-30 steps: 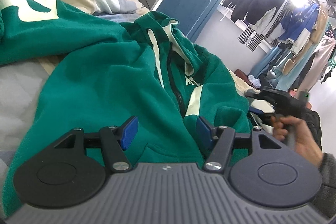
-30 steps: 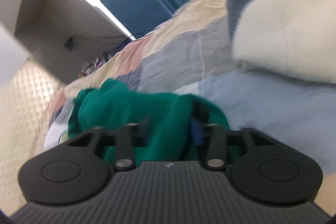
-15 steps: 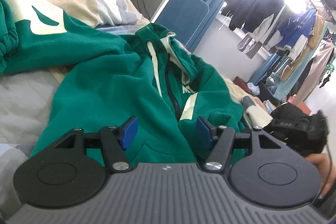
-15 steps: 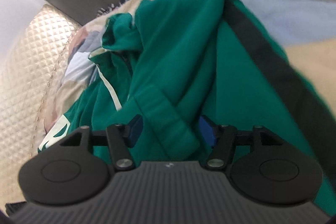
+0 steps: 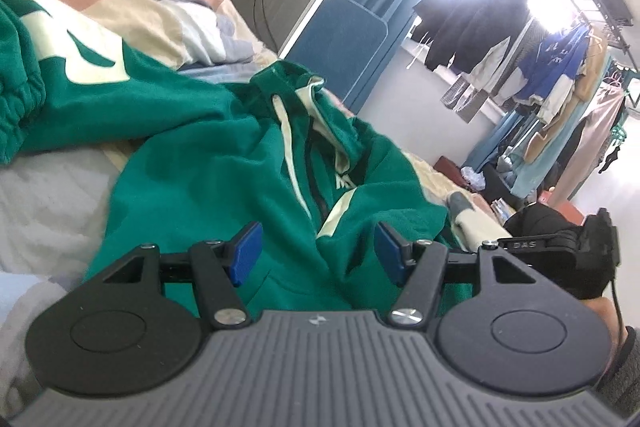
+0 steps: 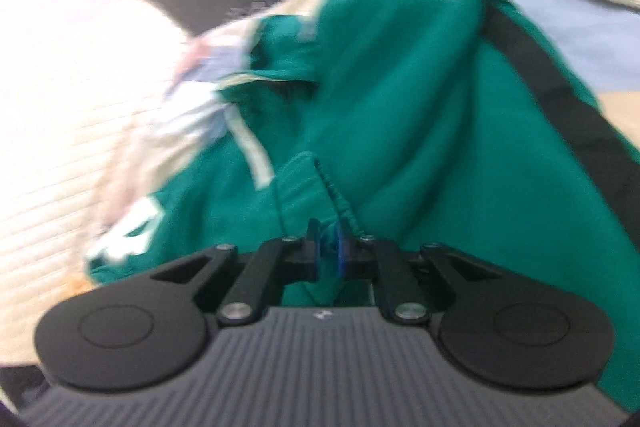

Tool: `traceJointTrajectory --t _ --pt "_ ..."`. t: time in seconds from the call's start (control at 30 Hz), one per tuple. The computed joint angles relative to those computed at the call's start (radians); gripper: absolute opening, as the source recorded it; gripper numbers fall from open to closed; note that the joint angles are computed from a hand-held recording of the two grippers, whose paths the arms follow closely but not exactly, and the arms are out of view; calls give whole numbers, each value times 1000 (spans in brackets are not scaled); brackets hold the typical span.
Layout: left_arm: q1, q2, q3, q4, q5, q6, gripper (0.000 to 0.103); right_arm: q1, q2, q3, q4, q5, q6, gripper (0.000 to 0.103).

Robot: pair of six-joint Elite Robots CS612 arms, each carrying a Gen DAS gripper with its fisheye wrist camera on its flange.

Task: Fold large clothes

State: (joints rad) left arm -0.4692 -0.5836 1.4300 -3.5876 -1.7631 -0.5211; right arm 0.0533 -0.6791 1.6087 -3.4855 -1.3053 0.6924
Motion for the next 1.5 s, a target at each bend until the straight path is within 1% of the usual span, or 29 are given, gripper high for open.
traceJointTrajectory --t 0.1,0.2,0.3,0.37,0.57,0.67,0.7,0.8,0.9,0.93,1.03,1.13,1.2,1.23,1.27,1.3,1.33,1.4,1.43,1.5 --pt "4 0 2 -21 -3 -12 67 -6 10 -4 -77 97 -16 9" --pt "8 0 3 -30 -3 -39 67 -3 27 -26 -110 172 -26 8" --pt "16 4 -3 -37 -14 -84 67 6 37 -49 -74 256 -92 8" --pt "21 7 -6 -43 -27 -109 67 17 37 -57 -38 290 -150 9" --pt "32 23 -25 -59 -82 -181 67 36 26 -59 67 356 -306 9" --pt "34 27 -32 -58 -88 -200 67 51 21 -58 144 376 -397 9" --pt "34 28 -34 -55 -87 -204 67 59 19 -61 184 377 -440 9" --pt "35 29 -36 -42 -82 -213 67 76 12 -62 249 355 -560 9" --pt "36 29 -37 -36 -85 -217 67 83 -1 -53 266 336 -605 11" --pt "37 30 -38 -36 -90 -219 67 83 -11 -42 259 330 -607 11" --pt "38 32 -41 -30 -100 -221 67 75 -47 -6 267 348 -600 12" --pt "38 33 -45 -5 -117 -217 67 67 -75 35 224 387 -591 12" --pt "36 32 -47 20 -132 -211 67 59 -88 61 163 414 -575 21" --pt "34 29 -46 42 -138 -198 67 54 -94 76 102 415 -554 32" --pt "31 26 -44 64 -142 -180 67 48 -95 85 36 414 -521 45" --pt "29 23 -42 83 -147 -159 67 42 -92 88 -17 414 -483 48" --pt "26 20 -42 109 -153 -137 67 35 -89 88 -67 412 -436 48" --pt "21 18 -44 148 -168 -106 67 22 -79 83 -162 381 -330 48" --pt "19 19 -46 165 -177 -91 67 20 -77 83 -184 345 -295 48" --pt "13 19 -49 201 -189 -60 67 23 -82 86 -155 250 -277 48"
